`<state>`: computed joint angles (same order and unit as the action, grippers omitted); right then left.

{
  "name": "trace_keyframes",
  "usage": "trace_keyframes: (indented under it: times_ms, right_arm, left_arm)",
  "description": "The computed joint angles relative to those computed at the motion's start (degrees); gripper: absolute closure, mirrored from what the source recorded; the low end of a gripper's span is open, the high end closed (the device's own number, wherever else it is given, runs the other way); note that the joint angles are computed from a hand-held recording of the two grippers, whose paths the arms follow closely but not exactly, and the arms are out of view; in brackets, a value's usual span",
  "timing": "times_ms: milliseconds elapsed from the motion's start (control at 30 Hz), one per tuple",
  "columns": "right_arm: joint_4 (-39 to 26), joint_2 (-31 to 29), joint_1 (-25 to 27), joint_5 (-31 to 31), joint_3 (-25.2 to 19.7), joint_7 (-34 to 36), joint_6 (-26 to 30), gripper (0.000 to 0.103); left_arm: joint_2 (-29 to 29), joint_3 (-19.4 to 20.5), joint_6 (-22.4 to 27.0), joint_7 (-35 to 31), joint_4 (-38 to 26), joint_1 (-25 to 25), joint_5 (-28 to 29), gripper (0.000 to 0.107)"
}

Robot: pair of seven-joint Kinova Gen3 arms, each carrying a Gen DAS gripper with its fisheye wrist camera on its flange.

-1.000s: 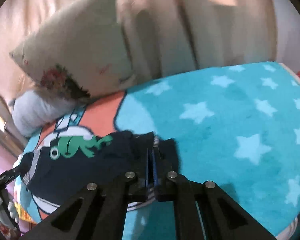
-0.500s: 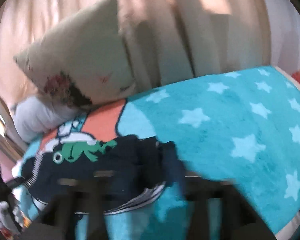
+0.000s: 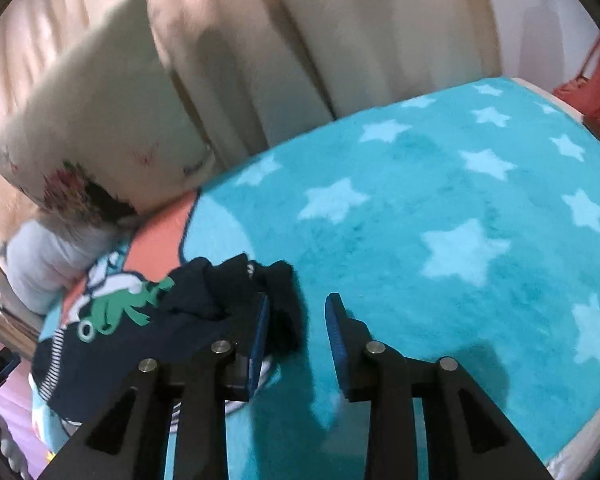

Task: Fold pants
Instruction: 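Open both grippers and withdraw from the folded pants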

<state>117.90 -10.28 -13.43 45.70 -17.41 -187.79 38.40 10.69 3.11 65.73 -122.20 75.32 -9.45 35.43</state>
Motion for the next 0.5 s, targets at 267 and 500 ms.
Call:
trace_keyframes:
  times_ms: [267,500]
  right_arm:
    - [8.41,-7.21,5.01,2.40,-5.43,-7.48,-7.52,0.049]
    - [10.31,-9.55,8.21,-1.22,-4.98,-2.26,-13.34,0.039]
  left_arm:
    - [1.55,3.37,-0.37,0.24,-3.99,6.53,-3.53,0.040]
    - [4.95,5.51,1.33,1.81,-9.10,11.16,-4.89,0.040]
